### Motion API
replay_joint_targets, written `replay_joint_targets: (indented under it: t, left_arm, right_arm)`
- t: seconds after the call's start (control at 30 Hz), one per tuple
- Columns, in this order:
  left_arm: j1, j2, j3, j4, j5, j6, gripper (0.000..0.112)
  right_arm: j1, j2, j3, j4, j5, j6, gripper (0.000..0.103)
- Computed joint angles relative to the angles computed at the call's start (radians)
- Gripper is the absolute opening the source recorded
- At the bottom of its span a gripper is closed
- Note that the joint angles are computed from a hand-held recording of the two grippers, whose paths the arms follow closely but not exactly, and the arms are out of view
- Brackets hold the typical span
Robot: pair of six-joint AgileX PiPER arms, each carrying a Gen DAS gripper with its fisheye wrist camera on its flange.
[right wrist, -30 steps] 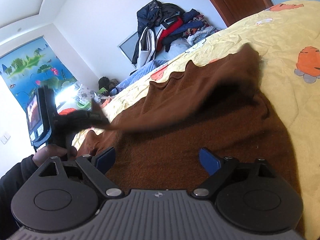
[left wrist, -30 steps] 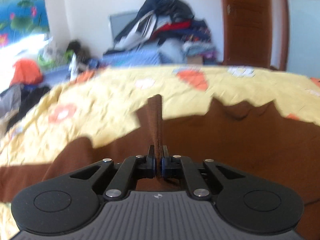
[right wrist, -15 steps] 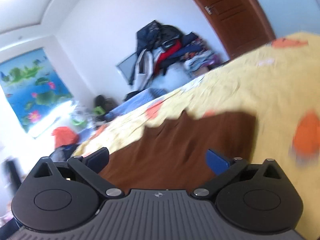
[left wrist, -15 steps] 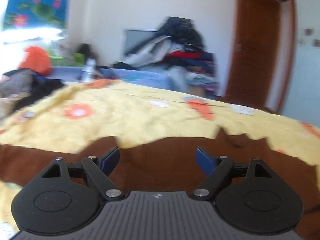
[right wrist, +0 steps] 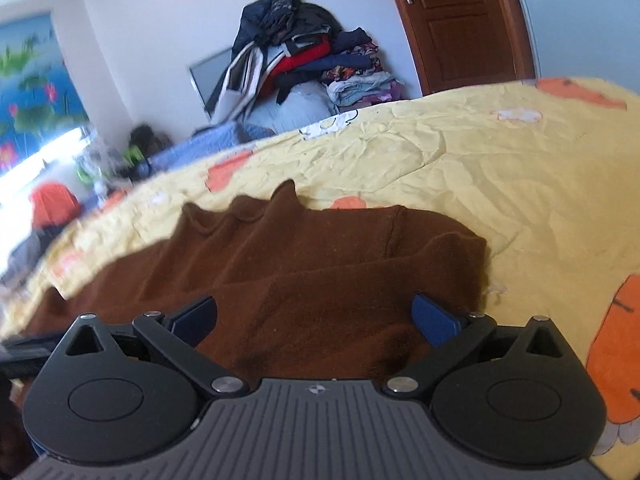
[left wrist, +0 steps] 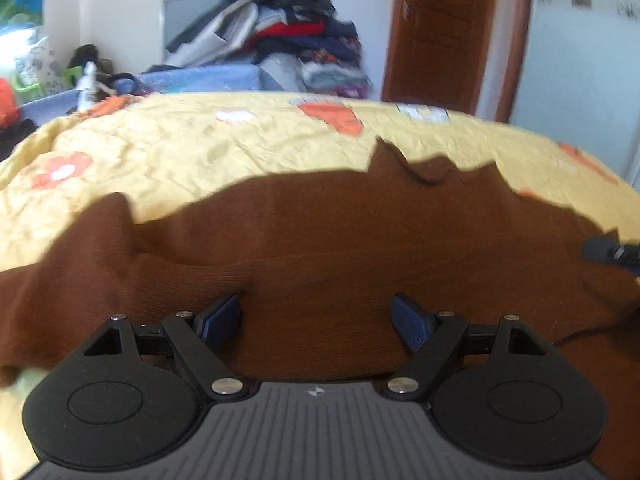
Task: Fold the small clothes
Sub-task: 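Carry the sleeve across the sweater body and open the right gripper, then grasp the cuff of the other sleeve with the left gripper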
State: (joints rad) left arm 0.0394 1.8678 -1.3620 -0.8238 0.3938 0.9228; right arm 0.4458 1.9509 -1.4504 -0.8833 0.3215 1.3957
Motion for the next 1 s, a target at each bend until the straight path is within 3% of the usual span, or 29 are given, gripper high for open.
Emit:
replay_joint_targets:
  t: [0.1, 0.2, 0.3, 0.43, 0.57, 0.63, 0.73, 0.8, 0.87, 0.93, 1.0]
  left_arm:
    - [0.108, -0.097, 0.123, -0.300, 0.021, 0.270, 0.083]
    - [0.272, -0.163, 0.209, -0.497, 0.076, 0.398, 0.085]
    - [0.443, -0.140, 0.149, -0.400, 0.106, 0.184, 0.086]
    - [0.634, 0.034, -0.087, -0.249, 0.138, -0.216, 0.086]
    - [0.755, 0.276, -0.434, -0.130, 0.291, -0.616, 0.086]
    - [0.771, 0.367, -0.577, -0.100, 0.369, -0.707, 0.085]
    - [0.756, 0.397, -0.619, -0.096, 0.343, -0.703, 0.085]
    - [0.744, 0.405, -0.647, -0.047, 0.334, -0.720, 0.070]
    - [0.723, 0.433, -0.712, 0.062, 0.370, -0.767, 0.028]
    - [0.692, 0.420, -0.701, 0.166, 0.340, -0.797, 0.015]
    - [0.673, 0.398, -0.680, 0.220, 0.308, -0.813, 0.008]
  right_arm:
    - [0.030, 0.035, -0.080, 0.067, 0.101, -0.126, 0.103]
    - [0.026, 0.024, -0.067, 0.062, 0.090, -0.117, 0.103]
    - [0.022, 0.015, -0.045, 0.030, 0.066, -0.071, 0.103]
    - [0.031, 0.016, -0.048, 0.019, 0.084, -0.068, 0.103]
    - [0.034, 0.019, -0.053, 0.016, 0.092, -0.067, 0.103]
    - [0.037, 0.023, -0.060, 0.017, 0.102, -0.072, 0.103]
    - [0.043, 0.031, -0.074, 0.025, 0.119, -0.087, 0.103]
    - [0.044, 0.035, -0.081, 0.030, 0.126, -0.095, 0.103]
    - [0.045, 0.036, -0.084, 0.031, 0.130, -0.097, 0.103]
    - [0.045, 0.036, -0.083, 0.031, 0.129, -0.097, 0.103]
    - [0.045, 0.034, -0.081, 0.028, 0.127, -0.094, 0.103]
